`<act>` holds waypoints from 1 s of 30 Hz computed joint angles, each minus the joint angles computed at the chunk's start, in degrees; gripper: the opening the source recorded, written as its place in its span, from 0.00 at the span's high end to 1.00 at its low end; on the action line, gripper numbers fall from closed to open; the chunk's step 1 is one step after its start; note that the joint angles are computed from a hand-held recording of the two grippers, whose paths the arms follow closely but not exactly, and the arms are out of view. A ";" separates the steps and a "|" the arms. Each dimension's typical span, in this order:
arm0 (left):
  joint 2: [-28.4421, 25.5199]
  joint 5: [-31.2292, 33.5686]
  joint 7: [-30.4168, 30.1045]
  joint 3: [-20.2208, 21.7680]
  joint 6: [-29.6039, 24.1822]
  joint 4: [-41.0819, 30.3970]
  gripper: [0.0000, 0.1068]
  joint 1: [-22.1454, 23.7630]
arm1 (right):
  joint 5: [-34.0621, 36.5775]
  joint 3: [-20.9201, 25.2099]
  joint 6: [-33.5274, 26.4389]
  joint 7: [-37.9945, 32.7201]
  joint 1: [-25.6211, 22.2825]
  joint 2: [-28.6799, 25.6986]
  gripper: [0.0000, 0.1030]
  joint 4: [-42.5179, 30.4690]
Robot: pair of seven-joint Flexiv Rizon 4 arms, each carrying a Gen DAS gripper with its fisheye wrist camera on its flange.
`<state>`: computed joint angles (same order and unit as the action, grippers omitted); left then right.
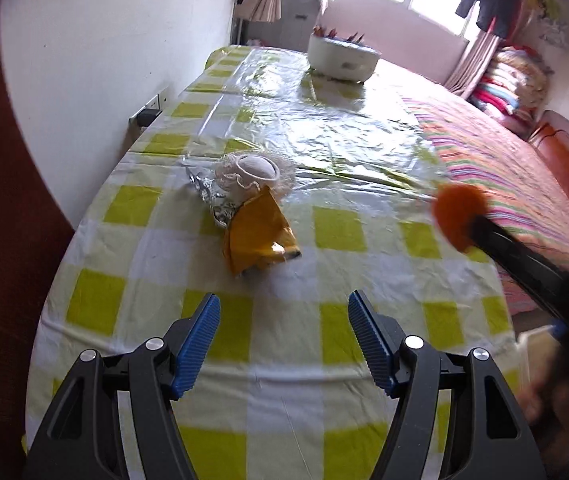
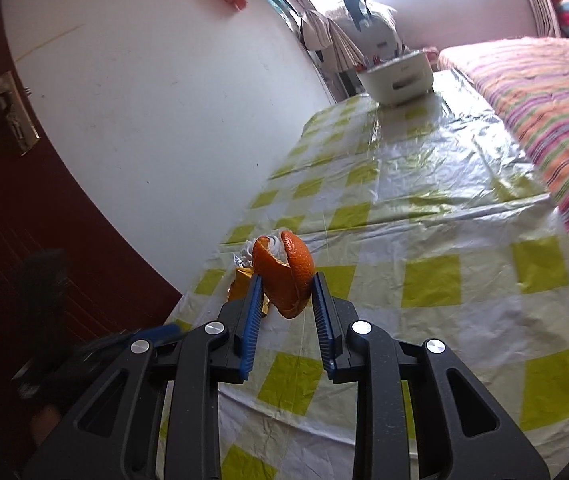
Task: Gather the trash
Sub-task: 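Grasp the orange peel with the right gripper while the left gripper grasps the yellow wrapper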
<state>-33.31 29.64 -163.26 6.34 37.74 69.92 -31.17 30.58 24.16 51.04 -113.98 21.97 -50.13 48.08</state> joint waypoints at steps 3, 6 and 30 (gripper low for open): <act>-1.17 -1.73 -0.25 0.02 -0.20 -0.90 0.39 1.78 | 0.92 0.71 1.39 -1.90 -1.03 1.24 0.76 1.99; -2.15 -3.72 -0.08 0.01 0.21 -1.38 0.39 3.46 | 2.08 1.62 2.48 -4.06 -2.05 2.25 0.76 3.46; -10.37 -8.06 5.29 1.40 -8.23 -11.72 0.56 4.13 | 13.86 4.55 7.99 -14.55 -7.68 6.96 0.76 9.06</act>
<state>-43.68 21.58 -157.96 7.73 29.51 58.20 -27.04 44.44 28.71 59.03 -128.53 14.30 -43.17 57.14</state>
